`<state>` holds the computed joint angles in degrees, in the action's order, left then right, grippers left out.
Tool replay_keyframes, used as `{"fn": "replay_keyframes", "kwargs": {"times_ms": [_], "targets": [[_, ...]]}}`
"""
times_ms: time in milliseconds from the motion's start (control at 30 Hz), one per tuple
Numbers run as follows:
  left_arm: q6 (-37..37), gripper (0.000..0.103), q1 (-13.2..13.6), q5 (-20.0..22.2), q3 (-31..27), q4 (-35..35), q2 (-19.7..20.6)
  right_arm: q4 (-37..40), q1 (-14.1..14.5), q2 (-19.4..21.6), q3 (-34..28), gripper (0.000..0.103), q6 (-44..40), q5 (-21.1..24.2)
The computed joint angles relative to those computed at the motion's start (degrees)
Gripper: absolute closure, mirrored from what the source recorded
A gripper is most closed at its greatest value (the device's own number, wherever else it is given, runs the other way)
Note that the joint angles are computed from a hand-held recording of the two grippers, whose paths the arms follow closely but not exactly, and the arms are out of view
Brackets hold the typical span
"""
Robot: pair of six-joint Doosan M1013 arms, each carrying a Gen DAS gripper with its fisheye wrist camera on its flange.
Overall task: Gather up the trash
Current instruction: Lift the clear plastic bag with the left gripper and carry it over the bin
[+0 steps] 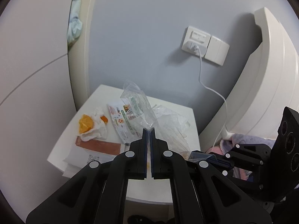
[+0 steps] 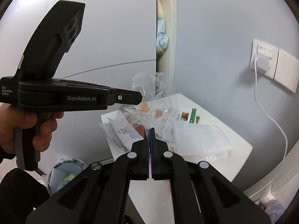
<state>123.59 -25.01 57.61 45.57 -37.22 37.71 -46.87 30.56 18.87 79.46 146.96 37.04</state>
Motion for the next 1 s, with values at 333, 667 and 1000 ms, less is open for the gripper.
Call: {"fn": "replay_keyframes", "kwargs": {"times_ms": [333, 667, 1000], "targets": [[2.69, 0.102, 1.01, -3.52, 5.66, -1.29, -5.09, -2.59, 2.40, -0.23, -1.71, 0.099, 0.35, 0.25], [2.77, 0.102, 3.76, -7.42, 11.08, -1.44, -9.67, -0.97, 4.70, 1.47, -5.32, 0.099, -4.27, -0.51], [-1.92, 0.102, 7.69, -11.64, 19.14, 1.12, -14.20, 11.00, 6.53, 6.04, -10.69, 0.099, -16.02, -2.04]]}}
